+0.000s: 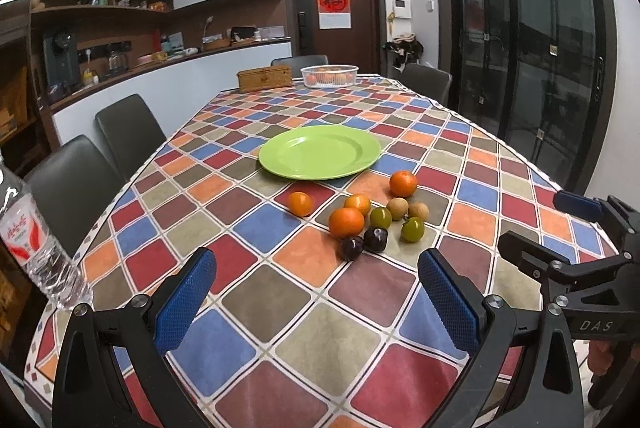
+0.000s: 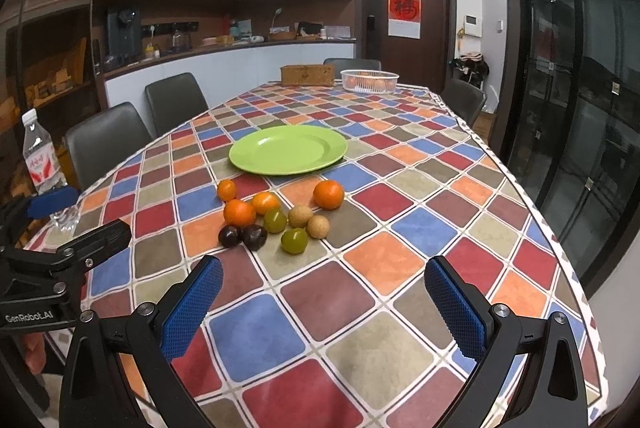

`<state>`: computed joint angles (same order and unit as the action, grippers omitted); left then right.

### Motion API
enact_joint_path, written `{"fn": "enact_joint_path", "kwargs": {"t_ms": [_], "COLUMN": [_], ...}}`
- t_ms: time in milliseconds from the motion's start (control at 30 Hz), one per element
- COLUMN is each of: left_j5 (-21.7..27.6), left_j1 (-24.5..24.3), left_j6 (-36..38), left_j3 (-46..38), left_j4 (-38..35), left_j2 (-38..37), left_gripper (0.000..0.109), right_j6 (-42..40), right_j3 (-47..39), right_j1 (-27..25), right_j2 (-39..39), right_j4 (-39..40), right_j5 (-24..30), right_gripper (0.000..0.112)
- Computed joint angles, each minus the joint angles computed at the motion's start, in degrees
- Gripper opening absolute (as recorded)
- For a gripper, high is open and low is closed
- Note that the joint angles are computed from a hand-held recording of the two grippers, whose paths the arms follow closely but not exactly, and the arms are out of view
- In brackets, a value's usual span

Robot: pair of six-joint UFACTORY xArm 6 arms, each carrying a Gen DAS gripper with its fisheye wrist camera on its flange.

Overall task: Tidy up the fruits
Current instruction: 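Move the left tool to a dark plum while the right tool approaches a green fruit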

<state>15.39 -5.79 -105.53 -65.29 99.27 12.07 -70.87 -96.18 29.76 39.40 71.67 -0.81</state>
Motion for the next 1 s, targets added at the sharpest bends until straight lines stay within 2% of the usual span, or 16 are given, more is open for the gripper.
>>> {"fn": "enact_joint_path", "kwargs": {"t_ms": [300, 500, 700, 800, 1000], "left_j5": [-3.29, -6.68, -9.28, -10.30, -10.80], "left_j1": [1.51, 2.86, 3.58, 3.81, 3.36], "left_j6": [5.65, 12.19, 26.41, 38.38, 56.94], "left_j3": [-6.15, -10.18, -13.14, -13.92, -14.18], "left_j4": [-2.10, -7.01, -19.40, -31.46, -51.85], "left_j2": [5.71, 9.65, 13.95, 16.37, 19.36], "left_gripper": [0.084, 0.073, 0.063, 0.058, 0.051], "right_j6": [12.37, 21.51, 29.02, 32.84, 39.04], "right_j3": [-5.75, -12.30, -19.87, -25.43, -39.84], "right_j1": [-1.38, -2.69, -3.94, -4.59, -5.59], "right_j2": [5.47, 9.98, 14.70, 18.08, 26.60], "right_j4": [-15.98, -27.90, -36.87, -40.62, -46.14], "right_j5": [3.55, 8.86, 16.75, 21.65, 31.63], "right_gripper": [0.100, 0.090, 0.079, 0.072, 0.062]}}
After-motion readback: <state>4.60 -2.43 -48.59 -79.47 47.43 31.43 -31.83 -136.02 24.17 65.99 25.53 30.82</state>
